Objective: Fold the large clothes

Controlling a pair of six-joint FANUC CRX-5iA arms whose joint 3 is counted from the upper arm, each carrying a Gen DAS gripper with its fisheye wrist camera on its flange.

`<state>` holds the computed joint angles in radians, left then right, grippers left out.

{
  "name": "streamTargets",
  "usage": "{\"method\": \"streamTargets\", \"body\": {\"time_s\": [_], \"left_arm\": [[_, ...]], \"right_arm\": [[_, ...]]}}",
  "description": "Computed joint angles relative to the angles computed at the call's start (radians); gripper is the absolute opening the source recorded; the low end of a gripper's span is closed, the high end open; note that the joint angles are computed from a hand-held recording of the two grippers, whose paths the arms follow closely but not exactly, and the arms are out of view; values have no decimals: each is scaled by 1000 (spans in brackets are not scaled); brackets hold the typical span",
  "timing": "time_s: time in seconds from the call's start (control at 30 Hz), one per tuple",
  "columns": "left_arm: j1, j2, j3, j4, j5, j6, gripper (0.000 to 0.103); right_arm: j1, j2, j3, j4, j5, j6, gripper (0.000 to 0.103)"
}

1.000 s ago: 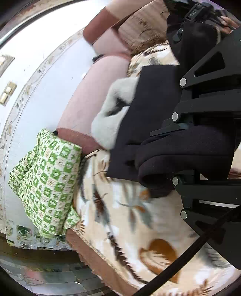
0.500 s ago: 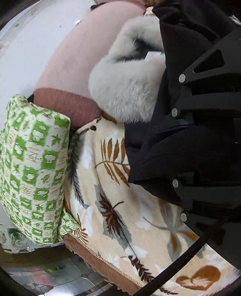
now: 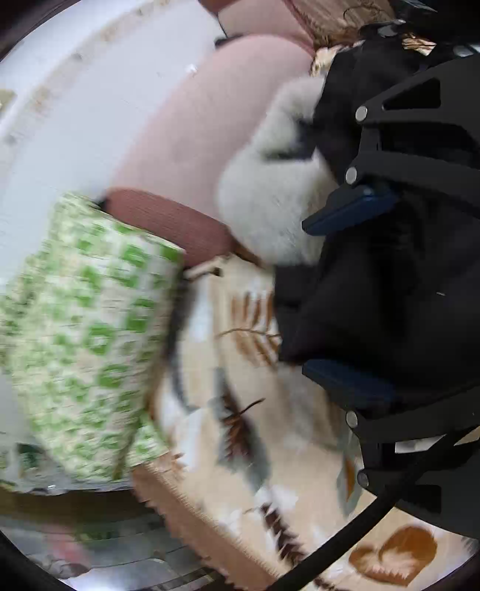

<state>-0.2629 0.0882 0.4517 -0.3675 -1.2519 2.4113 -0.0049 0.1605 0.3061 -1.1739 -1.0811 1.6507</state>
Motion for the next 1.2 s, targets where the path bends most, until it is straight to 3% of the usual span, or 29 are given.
{"method": "streamTargets", "body": {"time_s": [0.07,0.23,0.37,0.4,0.47,0.53,0.6,0.73,0.9,1.07,1.2], "left_arm": [[-24,-51,-12,-24,-9,-5,74],[-162,-222,-130,-137,-60,83,84],[-288,-322,-255,-225,-108,222,85],[-309,-336,-283,-239,-118,252,85],[-326,-360,-337,-254,-126,294,85],[-342,-361,-360,-287,-150,307,85],[-368,-358,-365,-337,-190,305,85],[-339,-403,-408,-336,-157,283,85],[-246,-454,-450,-258,-98,256,85],[-191,-447,-459,-193,-70,194,85],[-191,-438,-454,-191,-81,180,85]], "right_arm": [[11,-52,-36,31,62,12,102],[106,-183,-105,249,209,-67,102],[320,-280,-160,567,295,-186,101],[400,-296,-177,668,314,-225,98],[456,-312,-208,749,314,-221,80],[560,-337,-259,849,306,-277,67],[601,-272,-226,907,287,-286,62],[690,-107,-157,1177,285,-440,61],[731,175,97,1443,124,-604,73],[705,323,265,1454,22,-608,85],[717,297,249,1496,6,-616,87]]}}
